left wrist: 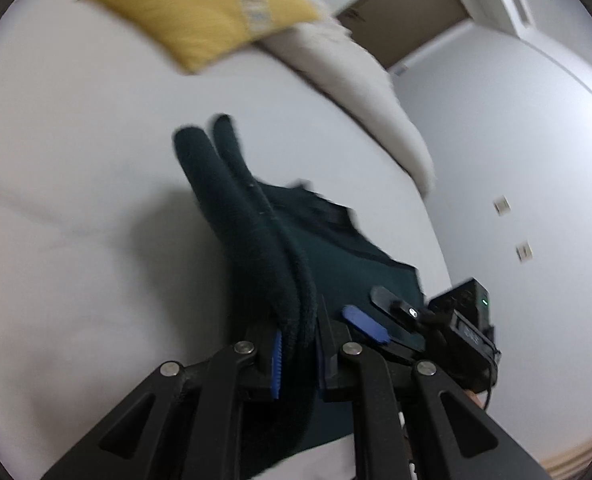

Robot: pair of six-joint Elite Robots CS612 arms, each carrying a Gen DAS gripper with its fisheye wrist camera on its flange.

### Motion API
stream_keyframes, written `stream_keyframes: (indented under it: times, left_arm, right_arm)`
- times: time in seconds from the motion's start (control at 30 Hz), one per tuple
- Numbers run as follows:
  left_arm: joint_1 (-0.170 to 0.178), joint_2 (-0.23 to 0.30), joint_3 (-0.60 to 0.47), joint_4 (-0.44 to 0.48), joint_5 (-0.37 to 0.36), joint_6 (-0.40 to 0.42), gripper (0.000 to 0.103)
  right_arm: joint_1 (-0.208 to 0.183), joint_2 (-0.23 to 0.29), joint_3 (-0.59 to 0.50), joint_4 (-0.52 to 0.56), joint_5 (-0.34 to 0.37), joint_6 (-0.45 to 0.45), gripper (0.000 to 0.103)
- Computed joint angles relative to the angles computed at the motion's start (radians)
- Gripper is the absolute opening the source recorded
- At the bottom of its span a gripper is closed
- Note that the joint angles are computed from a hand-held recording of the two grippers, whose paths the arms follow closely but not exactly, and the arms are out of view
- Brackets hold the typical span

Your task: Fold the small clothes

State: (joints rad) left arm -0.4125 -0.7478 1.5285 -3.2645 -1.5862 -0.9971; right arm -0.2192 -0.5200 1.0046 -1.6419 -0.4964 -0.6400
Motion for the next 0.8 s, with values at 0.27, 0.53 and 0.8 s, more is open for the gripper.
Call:
stream_keyframes:
  times: [0.27,0.53,0.8]
  left_arm:
    - [-0.051,0.157,-0.237,0.067,-0.068,-0.036,0.02]
    - [-0.083,0.09,-0.085,-0.21,-0.096,0.017,0.04]
    - [-0.073,0.02,0.087,-0.267,0.045,-0.026,0.04]
  right_arm:
    - [-0.078,0.082,-0.135,0.107,0.1,0.077,0.053]
    - [-0.06,0.063,-0.112,0.025,0.032,0.121,0.062]
    - [-0.029,0.007,-0.052,-0.072,-0.18,0.15,0.061]
